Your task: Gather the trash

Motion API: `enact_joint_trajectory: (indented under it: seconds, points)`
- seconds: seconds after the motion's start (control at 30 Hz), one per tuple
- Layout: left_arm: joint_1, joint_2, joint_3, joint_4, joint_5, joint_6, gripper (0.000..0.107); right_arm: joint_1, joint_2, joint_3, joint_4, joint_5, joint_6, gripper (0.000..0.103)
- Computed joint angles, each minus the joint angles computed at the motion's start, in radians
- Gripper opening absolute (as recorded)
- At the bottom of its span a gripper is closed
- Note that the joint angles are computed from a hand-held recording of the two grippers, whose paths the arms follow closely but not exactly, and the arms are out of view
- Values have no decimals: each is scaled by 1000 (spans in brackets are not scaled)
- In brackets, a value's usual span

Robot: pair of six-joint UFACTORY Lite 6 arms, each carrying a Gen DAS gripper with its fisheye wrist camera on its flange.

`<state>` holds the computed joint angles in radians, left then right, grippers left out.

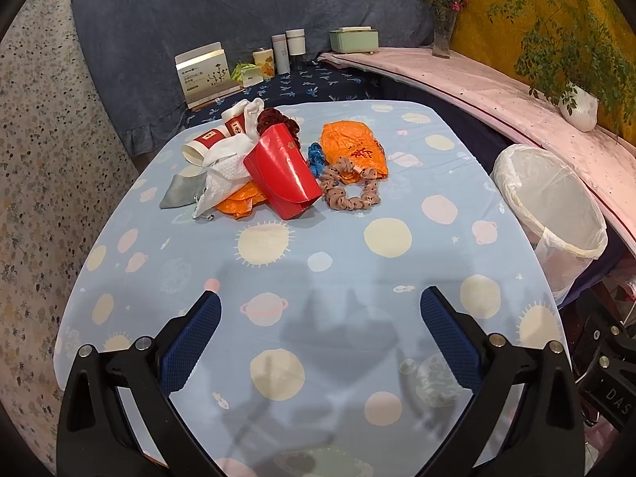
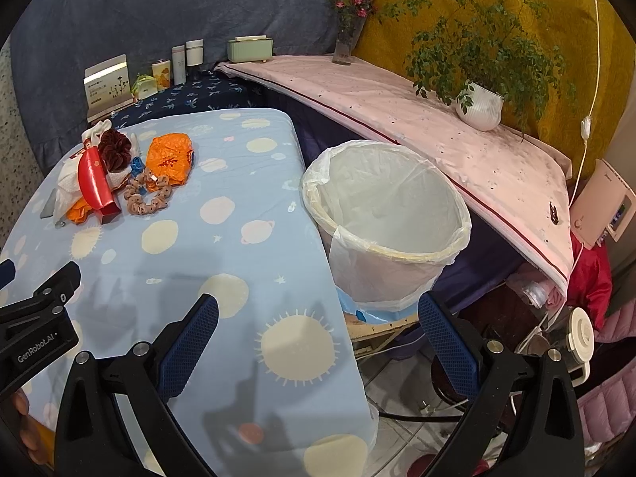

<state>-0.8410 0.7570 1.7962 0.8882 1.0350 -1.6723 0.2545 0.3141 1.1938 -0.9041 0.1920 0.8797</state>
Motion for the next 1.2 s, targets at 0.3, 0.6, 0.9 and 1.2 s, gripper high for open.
enact_joint_trajectory:
  seconds: [0.3,0.6,0.9,1.2]
  points:
    - [24,-32,-34,14,-21,-5,96,12,16,58,-21,23,47,96]
    - [98,-112,-125,27,-114,10,96,69,95,187,10,62,29,96]
    - [195,-180,-222,56,-194,5,96,131,245,384,183,100,-113,96]
    - [309,-239,-338,104,-292,0,96,193,444,667,391,177,-297,96]
